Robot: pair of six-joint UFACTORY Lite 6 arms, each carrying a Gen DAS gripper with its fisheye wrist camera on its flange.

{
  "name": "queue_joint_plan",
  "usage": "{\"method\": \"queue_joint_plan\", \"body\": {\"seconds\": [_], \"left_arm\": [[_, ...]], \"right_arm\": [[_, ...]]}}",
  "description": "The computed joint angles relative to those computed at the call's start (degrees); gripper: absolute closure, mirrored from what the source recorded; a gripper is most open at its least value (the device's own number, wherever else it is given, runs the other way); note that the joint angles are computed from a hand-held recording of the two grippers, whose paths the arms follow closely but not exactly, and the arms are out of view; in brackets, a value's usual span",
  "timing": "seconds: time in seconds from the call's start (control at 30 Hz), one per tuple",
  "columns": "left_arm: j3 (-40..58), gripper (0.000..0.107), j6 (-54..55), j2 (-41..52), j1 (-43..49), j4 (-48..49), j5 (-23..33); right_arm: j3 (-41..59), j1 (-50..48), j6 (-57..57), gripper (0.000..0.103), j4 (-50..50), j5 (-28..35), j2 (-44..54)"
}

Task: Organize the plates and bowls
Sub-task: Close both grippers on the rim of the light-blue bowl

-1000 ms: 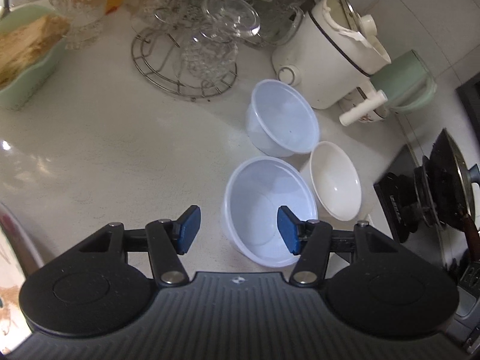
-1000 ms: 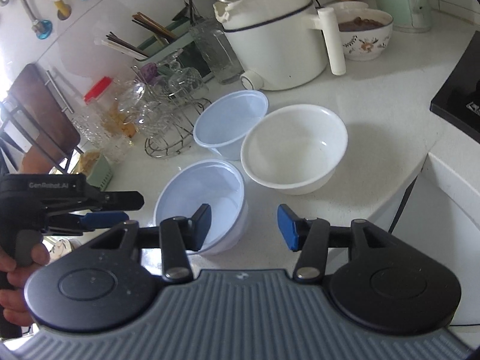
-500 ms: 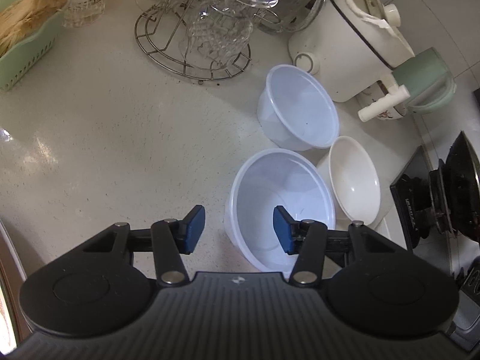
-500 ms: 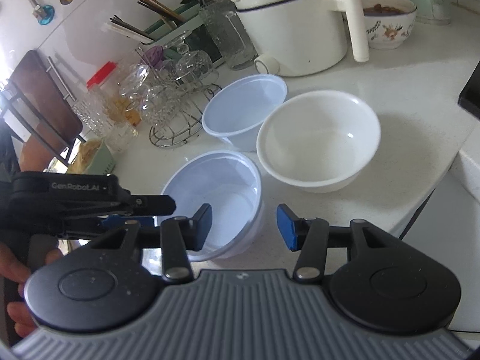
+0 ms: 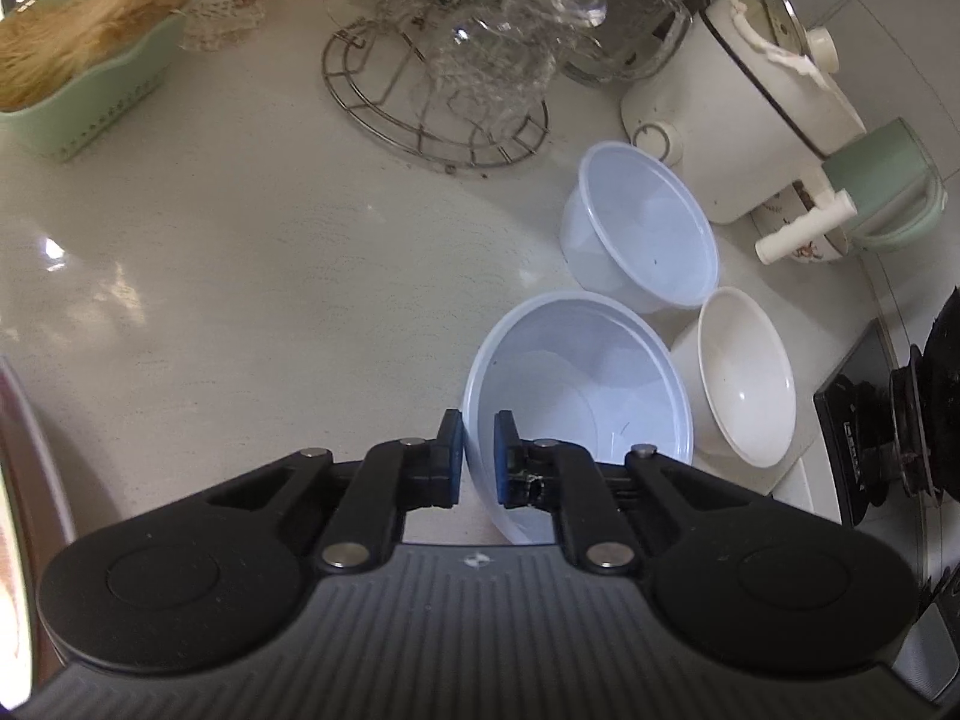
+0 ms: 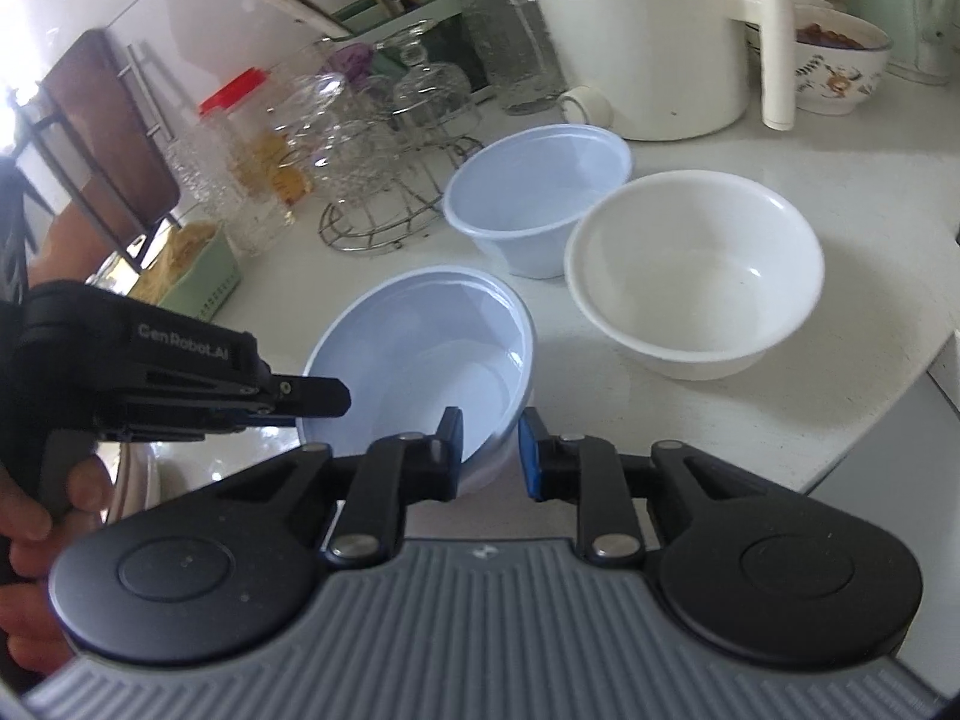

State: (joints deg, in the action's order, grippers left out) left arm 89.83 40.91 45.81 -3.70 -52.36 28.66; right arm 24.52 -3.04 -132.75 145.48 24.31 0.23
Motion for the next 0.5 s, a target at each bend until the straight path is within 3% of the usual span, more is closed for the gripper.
{"method": "queue_joint_plan", "body": {"seconds": [0.33,0.5], "left_arm": [[-7.25,0.095,2.22,-7.36,4.18,0.14,-2.36],[-10.38,0.095,-1.76,-9.92,3.59,7.99,-6.99]], "right_arm": [[4.06,3.88,6.28,0.08,-6.92,1.29,1.8],[6.8,7.29,5.58,0.08,-5.95,0.43,3.91]]}}
